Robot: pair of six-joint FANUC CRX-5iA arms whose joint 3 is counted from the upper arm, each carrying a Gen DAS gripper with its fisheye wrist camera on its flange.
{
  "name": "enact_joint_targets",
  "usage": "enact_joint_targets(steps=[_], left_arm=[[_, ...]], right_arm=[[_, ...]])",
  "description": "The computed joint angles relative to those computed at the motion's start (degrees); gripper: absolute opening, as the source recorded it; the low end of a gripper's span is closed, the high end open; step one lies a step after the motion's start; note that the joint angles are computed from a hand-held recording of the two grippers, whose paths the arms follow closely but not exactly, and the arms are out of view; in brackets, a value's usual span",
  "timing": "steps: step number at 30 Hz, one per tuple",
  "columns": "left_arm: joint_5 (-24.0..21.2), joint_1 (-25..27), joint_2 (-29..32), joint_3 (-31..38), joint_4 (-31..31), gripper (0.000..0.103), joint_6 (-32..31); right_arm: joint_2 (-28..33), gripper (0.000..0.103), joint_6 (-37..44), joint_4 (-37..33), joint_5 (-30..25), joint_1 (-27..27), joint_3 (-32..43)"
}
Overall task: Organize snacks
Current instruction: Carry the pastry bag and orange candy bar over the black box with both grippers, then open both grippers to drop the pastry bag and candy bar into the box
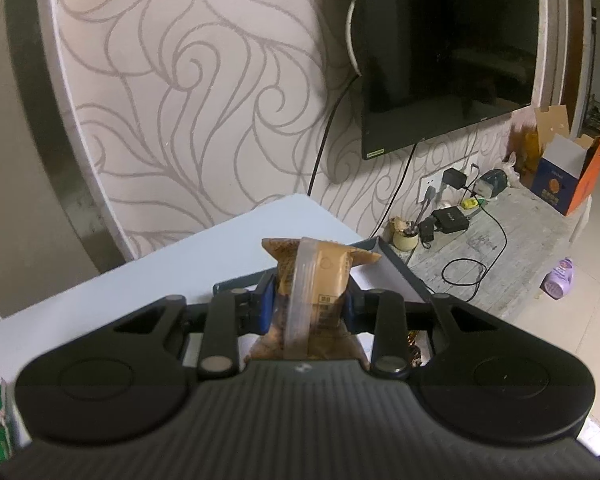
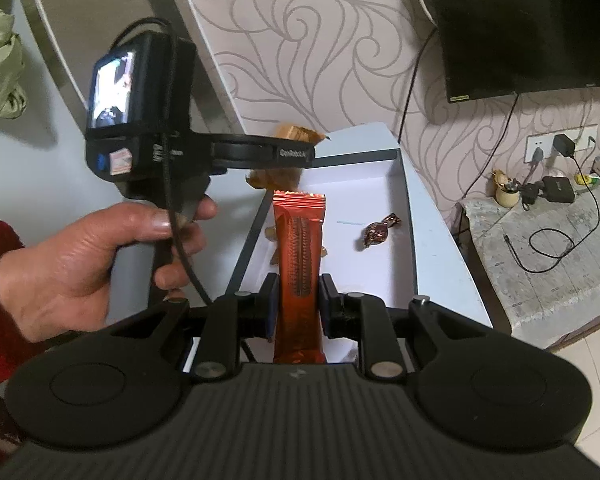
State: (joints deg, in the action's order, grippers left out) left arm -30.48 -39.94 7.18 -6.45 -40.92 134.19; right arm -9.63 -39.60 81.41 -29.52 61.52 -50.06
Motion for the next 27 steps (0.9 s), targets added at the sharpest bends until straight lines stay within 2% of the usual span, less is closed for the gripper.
enact_joint_targets(steps=[13, 16, 17, 19, 21, 22, 25, 27], left_arm=[[2.3, 0.9, 0.7, 0.8, 2.6, 0.038, -4.1], [1.8, 1.4, 1.8, 1.2, 5.3, 0.038, -6.8], [1.5, 1.4, 2.1, 1.3, 5.4, 0.04, -6.9], [0.4, 0.8, 2.4, 1.9, 4.2, 0.051, -5.6], [0.1, 0.0, 2.1, 1.9, 1.4, 0.061, -3.0], [-0.3, -0.7, 2.0, 2.1, -0.5, 0.066, -1.4], [-0.6, -1.1, 1.8, 2.1, -1.8, 0.067, -0.1], [-0.5, -1.0, 1.4, 1.8, -1.7, 0.067, 0.1]], right_arm=[[2.6, 0.024, 3.1, -1.7, 1.2, -1.3, 1.8], [3.9, 0.024, 4.7, -3.3, 0.9, -1.1, 2.8], [4.3, 0.024, 5.2, -4.0, 0.6, -0.9, 3.2], [4.8, 0.025, 5.4, -4.8, -0.4, -0.5, 3.8], [4.9, 0.03, 4.6, -4.8, -1.3, 0.0, 3.9], [4.7, 0.037, 3.7, -4.0, -1.6, 0.0, 3.7], [4.3, 0.052, 2.1, -2.2, -2.2, 0.3, 3.5], [4.1, 0.053, 2.2, -2.4, -2.9, 0.9, 3.6]])
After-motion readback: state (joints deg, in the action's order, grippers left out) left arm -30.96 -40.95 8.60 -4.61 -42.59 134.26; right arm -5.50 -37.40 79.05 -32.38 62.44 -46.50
